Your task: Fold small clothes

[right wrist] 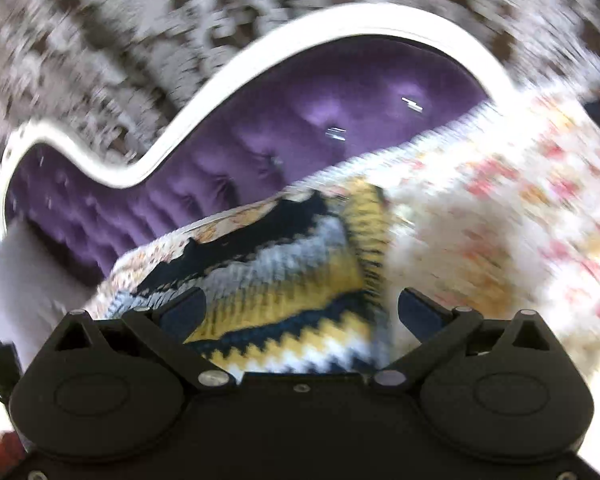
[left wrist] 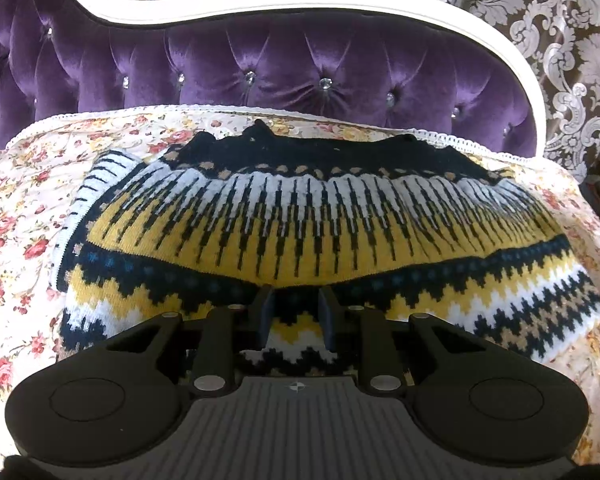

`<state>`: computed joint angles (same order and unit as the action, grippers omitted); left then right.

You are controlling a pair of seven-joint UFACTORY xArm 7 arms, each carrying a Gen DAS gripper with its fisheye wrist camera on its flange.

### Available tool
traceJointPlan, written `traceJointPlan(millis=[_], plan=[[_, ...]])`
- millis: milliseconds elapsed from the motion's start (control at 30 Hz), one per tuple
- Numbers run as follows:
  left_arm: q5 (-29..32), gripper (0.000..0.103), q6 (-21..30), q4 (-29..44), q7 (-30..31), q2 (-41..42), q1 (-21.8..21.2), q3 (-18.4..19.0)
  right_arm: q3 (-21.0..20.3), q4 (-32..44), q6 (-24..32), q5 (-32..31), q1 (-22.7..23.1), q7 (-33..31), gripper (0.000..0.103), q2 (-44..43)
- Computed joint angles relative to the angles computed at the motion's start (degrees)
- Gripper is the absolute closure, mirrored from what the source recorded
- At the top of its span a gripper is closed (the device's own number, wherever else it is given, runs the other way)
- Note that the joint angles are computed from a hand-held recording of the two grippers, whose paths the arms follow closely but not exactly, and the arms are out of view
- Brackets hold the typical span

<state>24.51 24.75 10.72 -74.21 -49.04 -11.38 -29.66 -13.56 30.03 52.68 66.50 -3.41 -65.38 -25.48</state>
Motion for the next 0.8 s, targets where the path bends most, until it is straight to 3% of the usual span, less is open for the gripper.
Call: traceJointPlan(millis=[167,433,633,700,733,800], plan=[[-0.1,0.079,-0.2,-0.1,-0.4,-0.1,0.0,0.0,-1.8,2.7,6.6,-3.3,-2.1,0.4,0.000,6.2],[-0.9,0.079,-0.9,-0.4,-0.4,-0.3,-0.3,1.1,2.5,7.6,12.8,3.3,-2.3,-3.4,0.000,14.0],[-4.9,0.079,-1.7,-0.2,3.0,-0.6,-2.2,6.9,6.4,11.0,12.0,7.4,-2.4,-3.2,0.000,18.4],[-6.8,0.079,-4.3,0.0,3.9,-0.7,-1.9,9.0,6.9,10.8,11.4,7.1,-2.5,-3.9,0.001,18.1],[-7.3,0.079,-5.5,0.7,4.5,0.1,-1.1,9.1,7.2,10.4,10.4,6.5,-2.5,-4.7,0.007,17.5],[-7.0,0.079,-7.3,3.6,6.7,3.5,1.4,8.5,8.0,8.8,5.8,4.8,-2.2,-6.0,0.031,15.2]])
